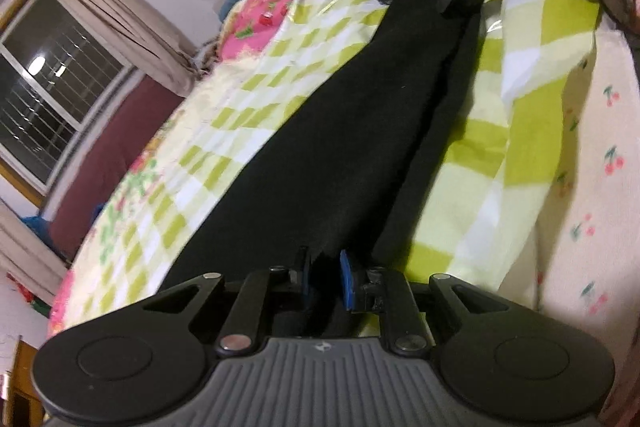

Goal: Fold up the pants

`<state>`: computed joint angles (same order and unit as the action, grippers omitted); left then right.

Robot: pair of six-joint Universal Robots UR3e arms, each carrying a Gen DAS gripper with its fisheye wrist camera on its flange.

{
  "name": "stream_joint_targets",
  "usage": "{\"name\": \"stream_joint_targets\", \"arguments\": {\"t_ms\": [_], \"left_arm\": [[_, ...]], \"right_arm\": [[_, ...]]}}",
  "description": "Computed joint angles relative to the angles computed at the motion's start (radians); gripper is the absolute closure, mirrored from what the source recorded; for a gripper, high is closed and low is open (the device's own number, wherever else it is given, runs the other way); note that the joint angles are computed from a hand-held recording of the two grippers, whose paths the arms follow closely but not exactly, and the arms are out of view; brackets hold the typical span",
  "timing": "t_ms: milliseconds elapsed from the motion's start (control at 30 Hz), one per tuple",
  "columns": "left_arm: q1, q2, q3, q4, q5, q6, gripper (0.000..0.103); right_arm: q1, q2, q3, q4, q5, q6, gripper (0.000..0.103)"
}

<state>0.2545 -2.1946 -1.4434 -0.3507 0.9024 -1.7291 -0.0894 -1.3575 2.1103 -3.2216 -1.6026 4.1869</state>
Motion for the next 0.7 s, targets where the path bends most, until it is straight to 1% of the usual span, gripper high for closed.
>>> {"name": "stream_joint_targets", "arguments": {"t_ms": [67, 100, 133, 167, 200, 233, 267, 333, 400, 433, 500, 567, 600, 700], "left_arm": [[0.008, -0.004, 0.000, 0.010, -0.004, -0.010, 0.069], [0.010, -0.006, 0.002, 0.015, -0.006, -0.015, 0.069], [0.012, -0.009, -0.002, 0.026, -0.010, -0.011, 0.066], [0.013, -0.014, -0.010, 0.047, -0.015, 0.002, 0.061], [0.012, -0.026, -0.018, 0.087, -0.014, 0.015, 0.057], [0.011, -0.039, -0.025, 0.125, -0.011, 0.032, 0.057], [0.012, -0.050, -0.036, 0.160, -0.011, 0.061, 0.057], [0.019, -0.058, -0.059, 0.196, -0.024, 0.127, 0.057], [0.031, -0.066, -0.085, 0.244, -0.041, 0.184, 0.056], [0.033, -0.069, -0.090, 0.261, -0.042, 0.194, 0.056], [0.035, -0.054, -0.082, 0.229, -0.038, 0.182, 0.057], [0.040, -0.020, -0.063, 0.134, -0.044, 0.166, 0.057], [0.036, -0.019, -0.060, 0.128, -0.043, 0.160, 0.056], [0.001, -0.088, -0.053, 0.280, 0.004, 0.123, 0.056]], "right_arm": [[0.019, 0.025, -0.039, 0.027, -0.010, -0.015, 0.081], [0.023, 0.033, -0.047, 0.021, -0.007, -0.014, 0.077], [0.026, 0.049, -0.057, 0.009, -0.003, -0.011, 0.076], [0.029, 0.050, -0.064, 0.012, -0.002, -0.016, 0.076], [0.035, 0.062, -0.083, 0.027, -0.013, -0.021, 0.079], [0.042, 0.065, -0.101, 0.051, -0.027, -0.021, 0.093], [0.034, 0.065, -0.101, 0.050, -0.016, -0.020, 0.097], [0.016, 0.062, -0.076, 0.006, 0.008, 0.001, 0.098], [0.013, 0.059, -0.080, 0.003, 0.006, -0.003, 0.098], [0.011, 0.058, -0.084, 0.001, 0.008, -0.004, 0.098], [0.008, 0.055, -0.087, -0.018, 0.014, 0.006, 0.098], [0.011, 0.052, -0.098, -0.033, 0.013, 0.009, 0.098], [0.016, 0.055, -0.111, -0.035, 0.006, 0.008, 0.098], [0.016, 0.061, -0.140, -0.047, 0.010, 0.010, 0.098]]}}
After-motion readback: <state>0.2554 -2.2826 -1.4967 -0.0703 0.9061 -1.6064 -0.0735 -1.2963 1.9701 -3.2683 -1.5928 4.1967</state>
